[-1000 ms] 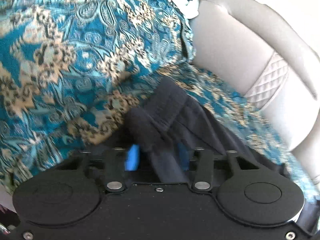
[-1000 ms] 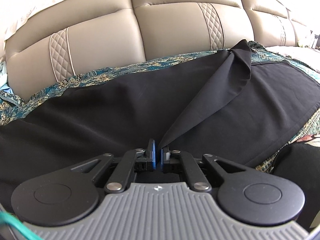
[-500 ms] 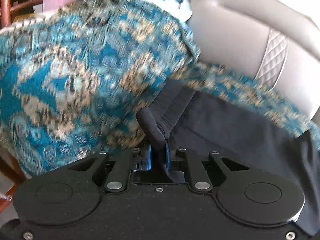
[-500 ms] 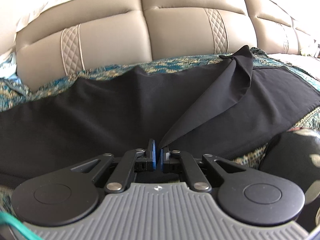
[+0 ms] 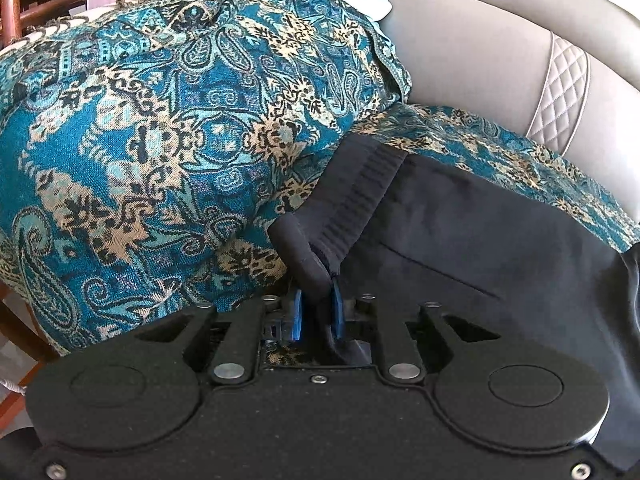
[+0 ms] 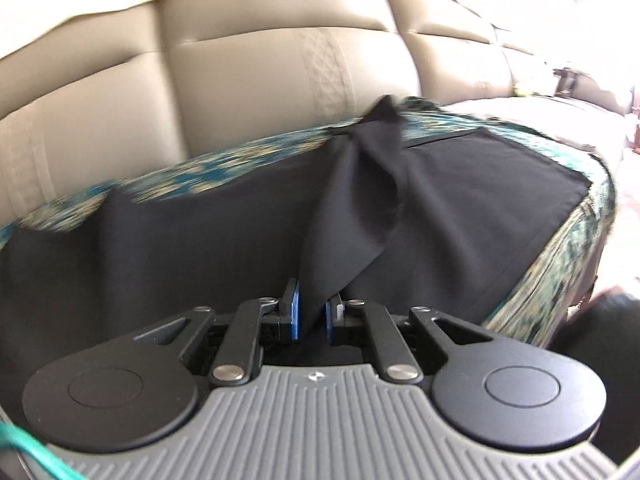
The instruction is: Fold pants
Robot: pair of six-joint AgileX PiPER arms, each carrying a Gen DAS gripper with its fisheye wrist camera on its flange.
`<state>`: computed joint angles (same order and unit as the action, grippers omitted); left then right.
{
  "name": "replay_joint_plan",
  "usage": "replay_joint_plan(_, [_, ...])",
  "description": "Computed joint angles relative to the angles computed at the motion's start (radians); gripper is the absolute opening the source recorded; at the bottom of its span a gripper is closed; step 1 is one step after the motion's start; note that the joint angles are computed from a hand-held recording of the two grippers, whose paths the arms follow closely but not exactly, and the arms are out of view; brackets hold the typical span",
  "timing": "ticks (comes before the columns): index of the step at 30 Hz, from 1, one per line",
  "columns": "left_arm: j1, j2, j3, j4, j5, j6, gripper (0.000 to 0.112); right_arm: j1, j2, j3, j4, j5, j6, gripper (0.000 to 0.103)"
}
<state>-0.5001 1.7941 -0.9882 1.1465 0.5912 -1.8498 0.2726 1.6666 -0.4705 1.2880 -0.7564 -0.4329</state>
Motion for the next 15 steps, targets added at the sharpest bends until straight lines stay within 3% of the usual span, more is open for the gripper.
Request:
replay_joint_plan(8, [0.006, -0.001, 0.007, 0.004, -0.008, -0.026, 0.017, -0.415, 0.081, -0.138, -0.271, 0.164, -0.028, 0.030])
replay_joint_plan(15, [0.009, 0.014, -0.038, -0.086, 0.020, 0.040, 0.018, -0.675, 0.154, -0.304, -0.346, 0.333, -0.069, 0.031])
